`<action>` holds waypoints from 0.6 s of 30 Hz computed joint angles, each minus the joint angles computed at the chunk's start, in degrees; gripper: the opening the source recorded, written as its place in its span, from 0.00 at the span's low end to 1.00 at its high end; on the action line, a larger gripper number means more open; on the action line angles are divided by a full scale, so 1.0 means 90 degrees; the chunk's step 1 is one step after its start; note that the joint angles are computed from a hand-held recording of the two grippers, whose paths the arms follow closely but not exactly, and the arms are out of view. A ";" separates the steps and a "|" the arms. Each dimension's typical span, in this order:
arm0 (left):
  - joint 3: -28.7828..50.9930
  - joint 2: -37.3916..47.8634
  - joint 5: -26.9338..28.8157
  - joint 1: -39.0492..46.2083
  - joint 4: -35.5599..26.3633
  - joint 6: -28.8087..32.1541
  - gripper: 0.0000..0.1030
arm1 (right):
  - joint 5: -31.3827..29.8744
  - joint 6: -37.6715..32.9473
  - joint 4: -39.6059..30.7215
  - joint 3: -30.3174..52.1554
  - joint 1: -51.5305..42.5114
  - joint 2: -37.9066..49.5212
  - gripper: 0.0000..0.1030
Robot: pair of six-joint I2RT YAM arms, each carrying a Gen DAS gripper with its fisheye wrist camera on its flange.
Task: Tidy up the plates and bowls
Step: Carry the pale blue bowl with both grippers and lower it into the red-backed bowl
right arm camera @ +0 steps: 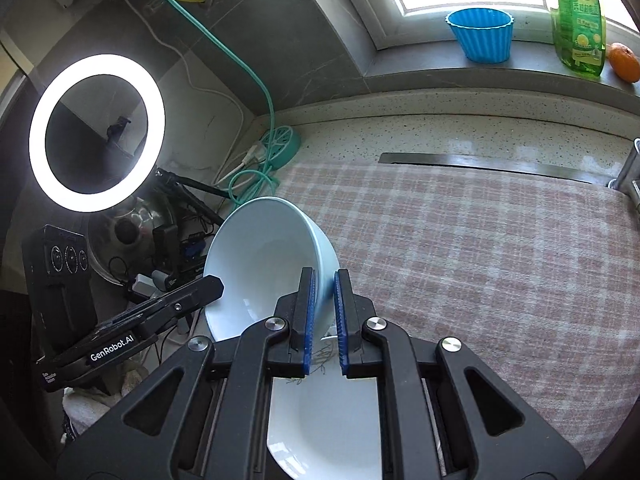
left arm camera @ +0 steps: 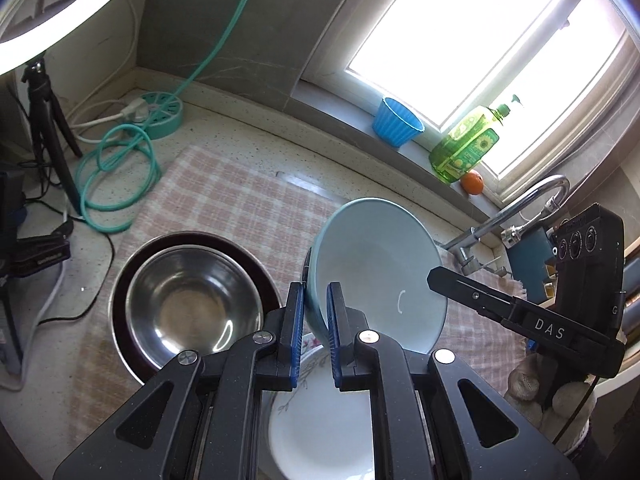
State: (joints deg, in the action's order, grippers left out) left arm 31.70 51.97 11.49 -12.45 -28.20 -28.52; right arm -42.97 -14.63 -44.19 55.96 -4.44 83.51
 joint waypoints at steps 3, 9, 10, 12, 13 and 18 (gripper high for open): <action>-0.0147 -0.0276 0.0294 0.0567 -0.0238 0.0302 0.09 | 0.0126 0.0345 0.0239 -0.0131 0.0456 -0.0108 0.09; -0.0381 -0.0563 0.0952 0.1829 -0.0668 0.1044 0.09 | 0.0496 0.1049 0.0779 -0.0341 0.1398 -0.0126 0.09; -0.0403 -0.0567 0.1066 0.2048 -0.0722 0.1185 0.09 | 0.0569 0.1149 0.0861 -0.0346 0.1546 -0.0092 0.09; -0.0438 -0.0533 0.1296 0.2469 -0.0808 0.1457 0.09 | 0.0692 0.1307 0.1001 -0.0357 0.1781 -0.0001 0.09; -0.0449 -0.0499 0.1376 0.2637 -0.0840 0.1587 0.09 | 0.0760 0.1386 0.1073 -0.0359 0.1903 0.0048 0.09; -0.0492 -0.0263 0.1605 0.3203 -0.0902 0.2070 0.09 | 0.1077 0.1714 0.1375 -0.0330 0.2382 0.0296 0.09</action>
